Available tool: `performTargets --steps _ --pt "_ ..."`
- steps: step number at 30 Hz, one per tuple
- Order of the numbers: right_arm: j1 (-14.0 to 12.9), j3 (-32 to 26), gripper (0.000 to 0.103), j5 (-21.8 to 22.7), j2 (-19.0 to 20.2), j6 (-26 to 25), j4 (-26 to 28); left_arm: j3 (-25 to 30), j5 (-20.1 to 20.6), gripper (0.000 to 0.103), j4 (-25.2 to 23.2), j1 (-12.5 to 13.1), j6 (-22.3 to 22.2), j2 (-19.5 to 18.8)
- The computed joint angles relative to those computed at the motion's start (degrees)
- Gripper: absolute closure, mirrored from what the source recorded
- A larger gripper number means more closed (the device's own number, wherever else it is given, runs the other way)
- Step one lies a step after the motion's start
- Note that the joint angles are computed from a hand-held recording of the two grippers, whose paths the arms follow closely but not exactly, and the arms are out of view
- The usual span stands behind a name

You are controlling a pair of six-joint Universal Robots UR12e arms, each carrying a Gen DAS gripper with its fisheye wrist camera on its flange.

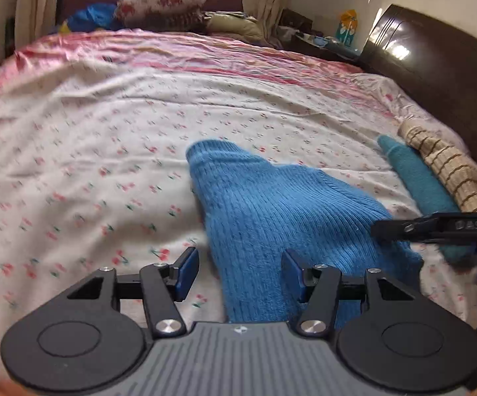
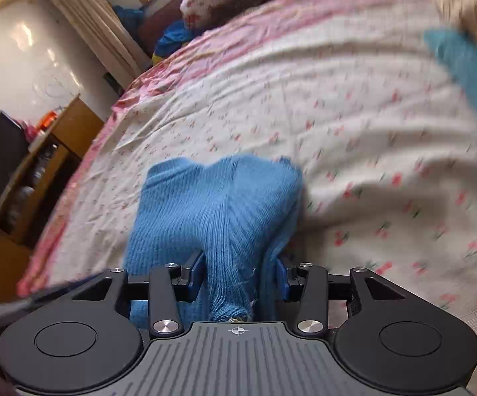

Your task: Fold small clothes

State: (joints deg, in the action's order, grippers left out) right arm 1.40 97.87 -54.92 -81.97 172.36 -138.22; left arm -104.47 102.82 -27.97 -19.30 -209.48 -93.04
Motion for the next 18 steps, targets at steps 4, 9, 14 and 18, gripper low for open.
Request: performTargets --steps 4,9,14,18 --pt "0.74 2.91 0.061 -2.75 -2.25 -1.14 -8.46 1.46 3.18 0.043 -3.99 -1.31 -0.06 -0.39" --pt "1.97 3.8 0.066 -2.85 -2.47 -4.62 -7.59 2.84 6.77 0.041 -7.44 -3.31 0.34 -1.48" --pt "2.81 3.66 0.07 -8.38 -1.44 -6.13 -5.65 3.97 7.73 0.039 -9.7 -3.89 0.31 -2.29" --pt "2.7 3.83 0.07 -8.83 -1.67 -5.18 -5.47 4.42 8.84 0.039 -10.94 -4.42 -0.46 -2.34"
